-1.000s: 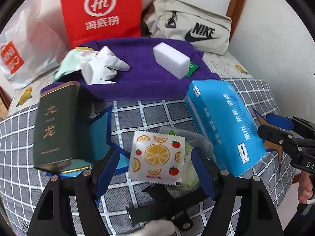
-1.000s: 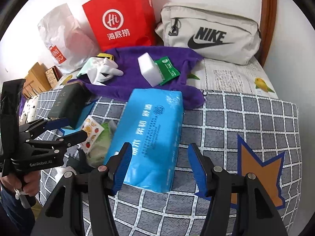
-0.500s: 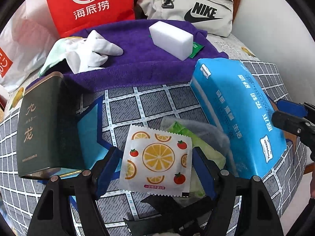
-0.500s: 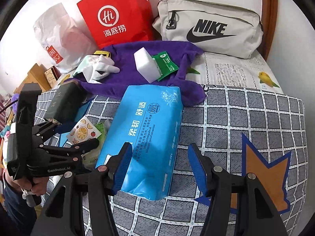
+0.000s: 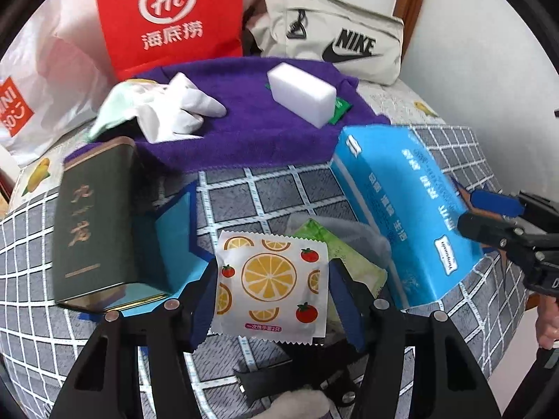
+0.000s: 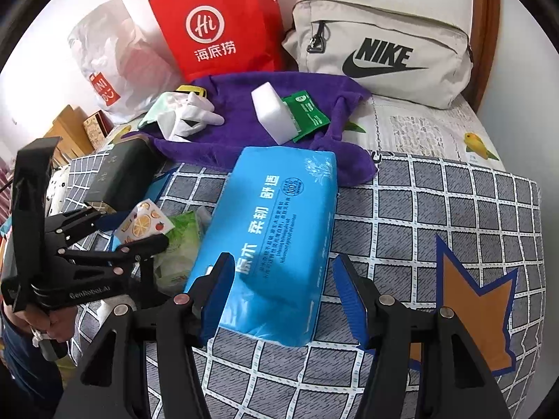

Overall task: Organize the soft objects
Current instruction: 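Lift the orange-print packet with the left tool while the right tool moves to the black strap, then close the right tool on the black strap while the left tool holds the packet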

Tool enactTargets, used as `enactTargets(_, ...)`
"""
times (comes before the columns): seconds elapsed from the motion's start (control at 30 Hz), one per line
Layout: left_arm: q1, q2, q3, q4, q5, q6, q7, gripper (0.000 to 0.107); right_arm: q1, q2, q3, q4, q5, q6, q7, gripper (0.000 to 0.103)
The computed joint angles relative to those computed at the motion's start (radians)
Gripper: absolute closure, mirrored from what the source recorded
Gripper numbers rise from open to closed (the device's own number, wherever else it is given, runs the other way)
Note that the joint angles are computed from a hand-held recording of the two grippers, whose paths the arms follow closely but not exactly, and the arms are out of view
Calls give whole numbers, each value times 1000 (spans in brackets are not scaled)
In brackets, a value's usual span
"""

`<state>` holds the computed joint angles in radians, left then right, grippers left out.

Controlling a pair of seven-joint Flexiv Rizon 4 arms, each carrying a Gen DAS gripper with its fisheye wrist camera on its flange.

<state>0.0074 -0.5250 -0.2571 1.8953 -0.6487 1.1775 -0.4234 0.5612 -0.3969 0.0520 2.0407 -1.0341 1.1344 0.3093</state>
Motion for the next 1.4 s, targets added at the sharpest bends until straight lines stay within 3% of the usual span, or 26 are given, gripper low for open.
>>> enactTargets(0.27, 39, 53, -32, 50, -135, -6, 97, 48, 25, -5, 13, -24, -6, -33, -4, 45)
enactTargets(0.6, 26, 103, -2, 109, -288, 7, 209, 48, 67, -8, 28, -51, -38, -59, -16, 45)
enactTargets(0.8, 21, 120, 27, 139, -364, 16, 260, 48, 89, -50, 23, -75, -72, -4, -6, 45)
enactTargets(1.23, 34, 113, 70, 149, -457, 7, 318, 48, 160, -171, 1, -189, 26, 13, -179, 45)
enactTargets(1.4, 46, 93, 83, 129, -465, -5, 312, 48, 187, -221, -2, -253, 105, -50, -299, 45)
